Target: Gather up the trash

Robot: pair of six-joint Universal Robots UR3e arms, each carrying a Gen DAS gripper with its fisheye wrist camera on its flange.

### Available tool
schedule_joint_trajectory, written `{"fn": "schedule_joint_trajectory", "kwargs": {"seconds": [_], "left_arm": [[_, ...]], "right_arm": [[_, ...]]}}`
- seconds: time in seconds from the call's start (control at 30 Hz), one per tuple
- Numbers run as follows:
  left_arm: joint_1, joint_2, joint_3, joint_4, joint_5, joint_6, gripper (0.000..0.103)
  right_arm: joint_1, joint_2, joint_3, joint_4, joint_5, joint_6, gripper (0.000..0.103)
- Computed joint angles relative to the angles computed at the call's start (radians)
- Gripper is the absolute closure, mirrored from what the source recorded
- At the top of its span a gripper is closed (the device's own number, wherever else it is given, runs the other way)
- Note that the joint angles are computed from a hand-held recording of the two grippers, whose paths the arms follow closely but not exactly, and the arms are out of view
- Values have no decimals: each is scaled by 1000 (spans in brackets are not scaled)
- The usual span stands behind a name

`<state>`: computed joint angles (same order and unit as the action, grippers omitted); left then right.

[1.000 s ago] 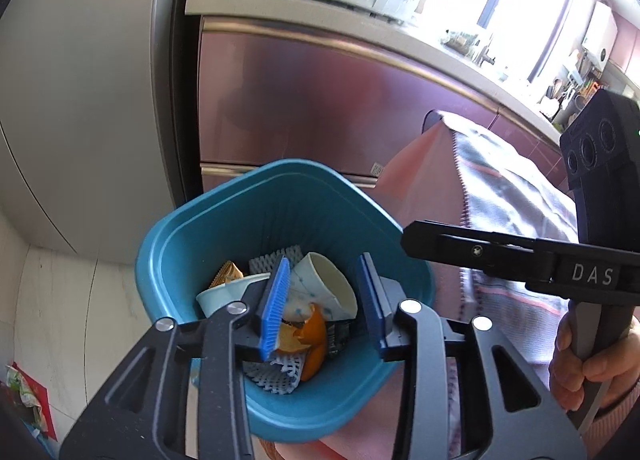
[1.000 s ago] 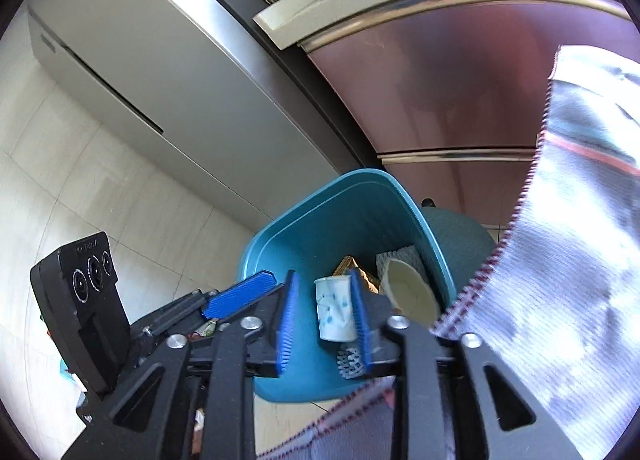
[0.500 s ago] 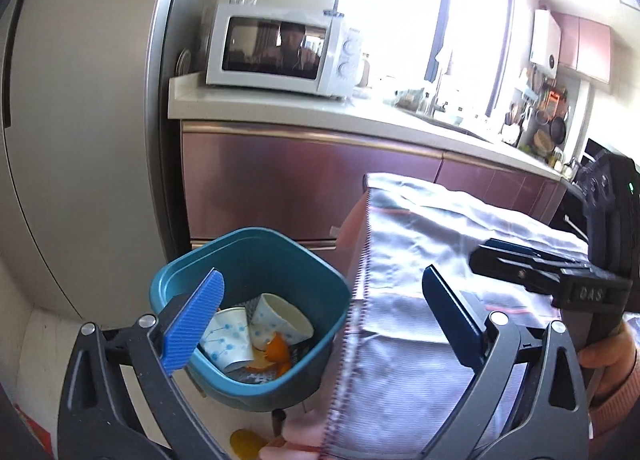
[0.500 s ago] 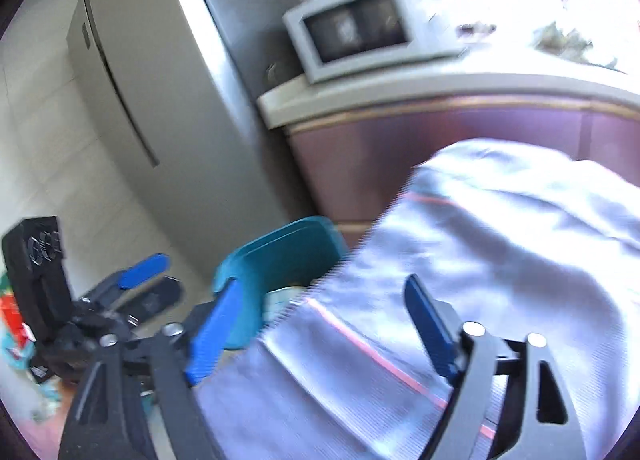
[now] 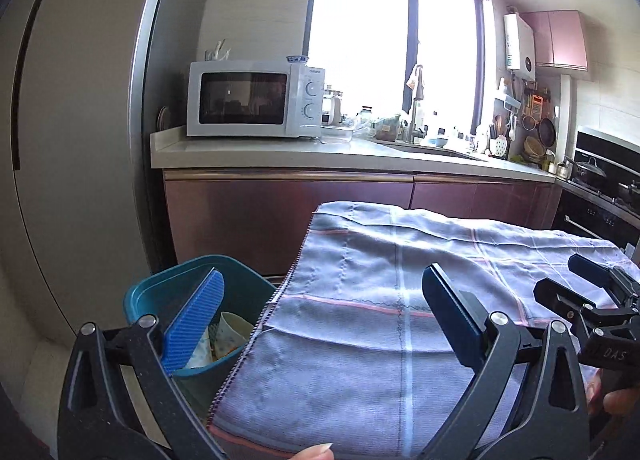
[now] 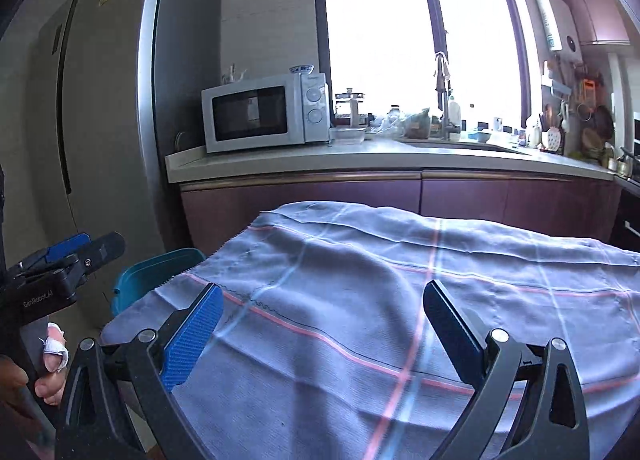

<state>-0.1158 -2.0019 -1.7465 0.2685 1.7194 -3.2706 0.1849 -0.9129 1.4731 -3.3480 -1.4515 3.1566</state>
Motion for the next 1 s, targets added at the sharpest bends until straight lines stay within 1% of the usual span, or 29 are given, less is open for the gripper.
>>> {"fn": "schedule_joint_trajectory", "kwargs": {"seconds": [0.13, 0.23, 0.33, 0.6, 1.0], "left_arm": [[-84, -29, 44, -1, 67, 6, 6], [-129, -44, 72, -9, 92, 7, 6], [-164, -59, 89, 0, 121, 17, 6], [-206, -100, 119, 40, 160, 42, 6], [-205, -131, 171, 23, 145, 50, 6]], "right_arm": [[-4, -42, 98, -86, -58, -4, 6], [2, -57, 170, -193, -106, -17, 6], [-15, -81, 222, -240, -86, -11, 6], [-34, -107, 271, -258, -88, 21, 6], [-45, -121, 297, -291, -99, 34, 6]]}}
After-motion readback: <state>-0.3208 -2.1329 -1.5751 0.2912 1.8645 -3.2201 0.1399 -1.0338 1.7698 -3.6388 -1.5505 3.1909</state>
